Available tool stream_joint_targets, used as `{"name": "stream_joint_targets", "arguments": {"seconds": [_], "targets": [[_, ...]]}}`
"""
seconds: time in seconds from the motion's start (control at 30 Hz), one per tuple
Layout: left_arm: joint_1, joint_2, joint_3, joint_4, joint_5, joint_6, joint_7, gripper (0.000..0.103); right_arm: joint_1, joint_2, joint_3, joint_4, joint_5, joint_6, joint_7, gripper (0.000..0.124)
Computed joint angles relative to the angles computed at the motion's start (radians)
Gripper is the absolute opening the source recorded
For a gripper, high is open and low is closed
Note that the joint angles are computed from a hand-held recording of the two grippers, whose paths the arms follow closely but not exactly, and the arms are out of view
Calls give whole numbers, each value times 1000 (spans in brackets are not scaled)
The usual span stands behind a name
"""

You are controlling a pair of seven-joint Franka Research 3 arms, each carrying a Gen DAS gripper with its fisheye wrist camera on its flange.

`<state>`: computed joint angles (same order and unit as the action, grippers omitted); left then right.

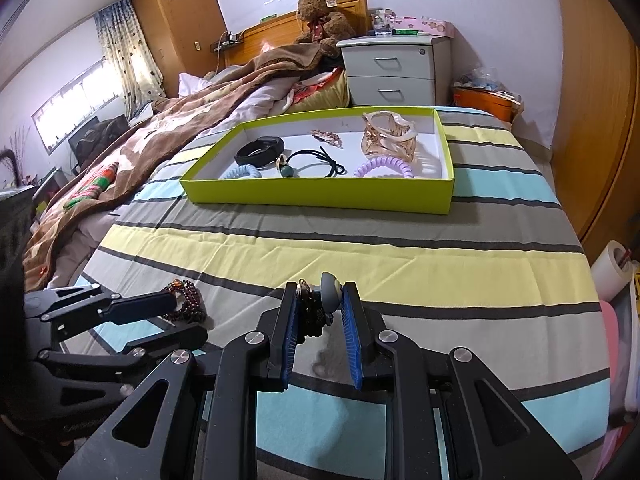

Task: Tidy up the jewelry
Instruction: 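Grasp the dark brown beaded bracelet with the left tool, then carry the beaded bracelet with the left tool while the right tool carries the pink-bead tie into the box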

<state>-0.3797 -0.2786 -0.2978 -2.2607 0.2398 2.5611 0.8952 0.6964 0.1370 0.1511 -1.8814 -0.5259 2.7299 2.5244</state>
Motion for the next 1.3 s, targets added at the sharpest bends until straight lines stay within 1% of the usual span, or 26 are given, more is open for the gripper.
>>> {"name": "stream_joint_targets", "arguments": {"seconds": [0.03,0.07,0.13,0.17,0.23,0.4,0.43,0.5,0.53,0.77,1.03,1.3], "targets": [[-5,0,2,-7,-4,23,10,44,-3,-1,1,-2,9,1,-7,22],[-9,9,5,-1,-13,20,21,44,-3,2,3,-1,16,2,-12,22],[-1,39,1,32,-11,-41,15,44,-2,2,1,0,18,1,-14,22],[5,42,-3,31,6,-34,4,44,-2,3,1,1,18,2,-14,22],[6,49,-2,40,5,-39,1,44,-1,3,-1,0,16,3,-12,22],[11,64,-15,59,60,-61,-15,43,1,4,0,2,22,-1,-18,22],[11,65,-12,61,59,-62,-16,42,0,3,0,2,24,-2,-21,22],[17,69,-15,64,79,-64,-32,31,1,3,0,4,22,-5,-21,22],[16,66,-13,61,78,-61,-37,28,0,3,0,3,24,-3,-23,22],[13,30,5,12,33,-5,-36,20,1,1,2,9,24,-12,-30,22],[21,-4,8,-17,23,42,-56,18,6,0,5,17,7,-14,-21,22],[35,-34,8,-23,36,67,-78,18,13,-1,6,36,-15,-23,-18,22]]}}
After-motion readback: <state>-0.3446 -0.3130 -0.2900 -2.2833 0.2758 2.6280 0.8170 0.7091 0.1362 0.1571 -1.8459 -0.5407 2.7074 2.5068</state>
